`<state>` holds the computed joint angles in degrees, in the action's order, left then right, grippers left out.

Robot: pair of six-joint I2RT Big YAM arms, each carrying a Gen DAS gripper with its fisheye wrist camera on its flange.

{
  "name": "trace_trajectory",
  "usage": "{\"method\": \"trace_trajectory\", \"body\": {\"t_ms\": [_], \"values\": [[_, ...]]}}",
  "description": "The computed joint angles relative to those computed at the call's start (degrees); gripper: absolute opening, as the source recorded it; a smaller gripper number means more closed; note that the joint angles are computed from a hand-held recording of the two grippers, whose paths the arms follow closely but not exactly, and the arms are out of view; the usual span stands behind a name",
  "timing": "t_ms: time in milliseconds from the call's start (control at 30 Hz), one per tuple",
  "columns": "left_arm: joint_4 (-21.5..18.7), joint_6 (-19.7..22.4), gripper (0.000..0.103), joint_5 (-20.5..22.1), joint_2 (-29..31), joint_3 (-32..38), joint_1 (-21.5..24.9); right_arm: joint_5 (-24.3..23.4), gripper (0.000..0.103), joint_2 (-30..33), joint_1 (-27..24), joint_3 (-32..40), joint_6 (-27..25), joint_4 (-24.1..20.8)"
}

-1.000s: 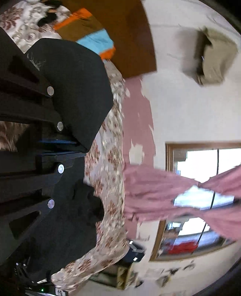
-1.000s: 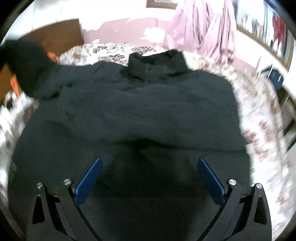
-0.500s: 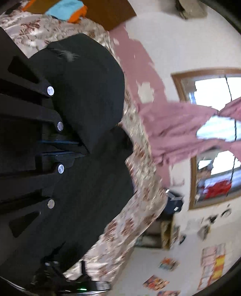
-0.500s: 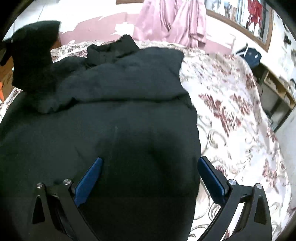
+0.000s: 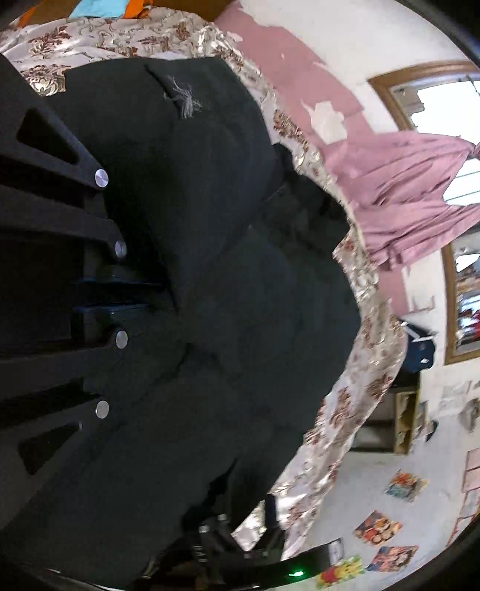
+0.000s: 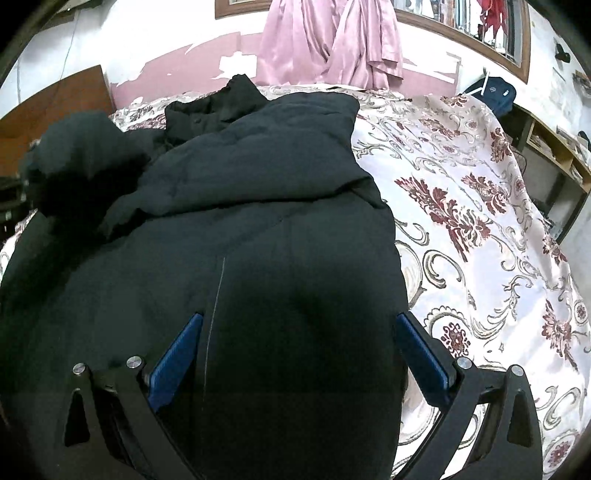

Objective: Fold large clothes

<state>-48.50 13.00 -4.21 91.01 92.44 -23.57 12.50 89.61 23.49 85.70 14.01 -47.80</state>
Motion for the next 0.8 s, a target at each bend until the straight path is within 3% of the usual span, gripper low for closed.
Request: {"method": "trace_trajectory", "body": {"t_ms": [133, 167, 267, 367, 433, 667, 800], "values": [[-2.19, 3.46, 0.024, 2.58, 0.07, 0.08, -0.52, 0.02, 0.101, -0.76, -0.06, -1.21, 0.7, 1.76], [-2.24, 4.56, 0.033, 2.64, -0.37, -0.49, -0.9, 0.09, 0.101, -0.93, -0.05, -1.57, 0.73, 2.2], [-1.52, 8.05, 0.078, 0.9, -1.64, -2.12, -2.27, -0.19, 0.101, -1.04, -0.08, -1.86, 1.03, 2.43], [0.76, 12.05, 0.081, -1.03, -3.78, -4.77, -3.76, -0.18, 0.101, -1.09, -0.04, -1.77, 1.38, 2.26], [0.83, 12.28, 0.081, -0.8, -4.69, -5.52, -4.07, 0.11, 0.101, -1.55, 0.07, -2.12, 1.8, 2.61], [1.07, 6.16, 0.081, 5.83, -9.63, -8.97, -0.62, -4.6, 0.101, -6.4, 1.13, -5.95, 0.13, 10.43], [0.76, 2.48, 0.082, 7.79, -11.38, -10.29, 3.8, -13.26, 0.101, -6.69, 1.1, -5.49, 0.97, 13.79]]}}
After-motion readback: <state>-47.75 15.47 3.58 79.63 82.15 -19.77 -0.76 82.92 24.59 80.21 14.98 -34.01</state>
